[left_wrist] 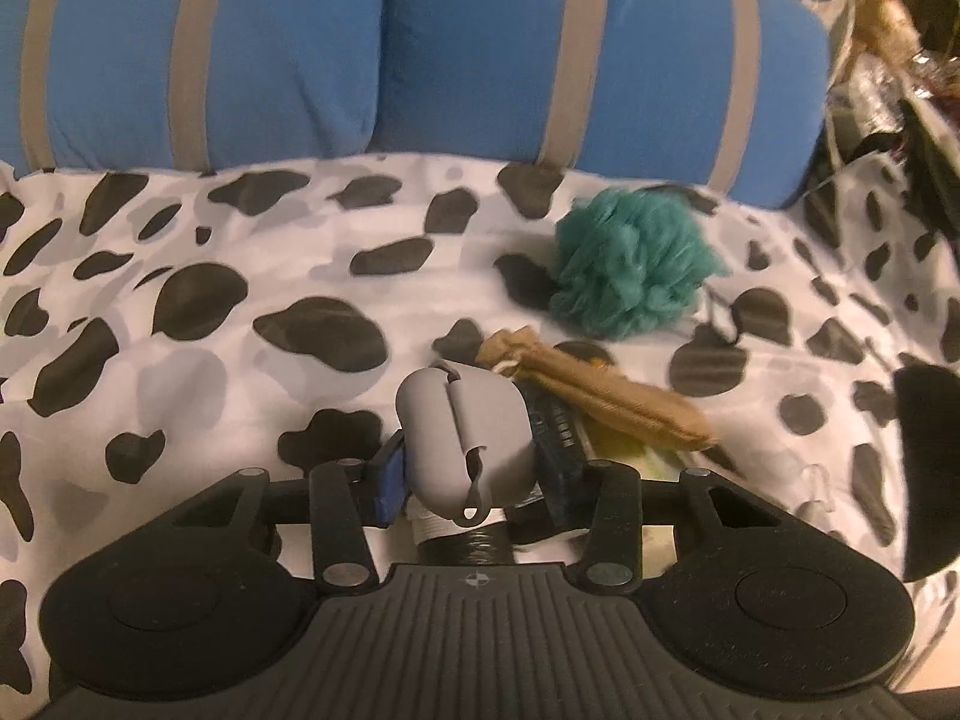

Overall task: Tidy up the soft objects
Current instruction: 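Grasp the grey earbud case with the left tool while the right tool holds the sponge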

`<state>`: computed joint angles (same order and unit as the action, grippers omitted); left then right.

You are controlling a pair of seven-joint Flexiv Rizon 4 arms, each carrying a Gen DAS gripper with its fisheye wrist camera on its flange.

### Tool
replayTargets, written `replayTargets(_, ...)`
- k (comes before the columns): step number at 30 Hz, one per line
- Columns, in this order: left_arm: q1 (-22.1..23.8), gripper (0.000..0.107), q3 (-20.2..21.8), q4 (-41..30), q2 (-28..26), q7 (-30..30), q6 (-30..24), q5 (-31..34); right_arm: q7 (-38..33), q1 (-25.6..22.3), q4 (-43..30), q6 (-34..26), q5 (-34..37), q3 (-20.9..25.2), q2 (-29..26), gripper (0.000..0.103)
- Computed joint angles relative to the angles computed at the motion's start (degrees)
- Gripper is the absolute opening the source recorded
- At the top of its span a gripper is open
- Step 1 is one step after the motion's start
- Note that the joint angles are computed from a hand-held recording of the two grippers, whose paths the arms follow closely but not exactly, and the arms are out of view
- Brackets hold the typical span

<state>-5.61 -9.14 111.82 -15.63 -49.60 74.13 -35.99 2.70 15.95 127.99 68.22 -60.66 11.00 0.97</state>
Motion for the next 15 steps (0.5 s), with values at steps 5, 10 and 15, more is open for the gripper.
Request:
replayTargets(5,0.6,0.043,-2.5,2.8,2.4,6.2,1.6,-7.5,0.3,0.2,0.5,0.4,0.8,0.4,0.4,0.051)
replayTargets(10,-0.9,0.043,-2.2,5.4,4.9,12.2,1.7,-15.1,1.7,0.0,1.3,2.3,0.5,0.5,1.0,0.051)
replayTargets(15,-3.2,0.043,0.3,7.8,7.3,13.4,0.6,-16.7,3.1,-0.2,2.4,4.9,0.2,0.9,1.6,0.051)
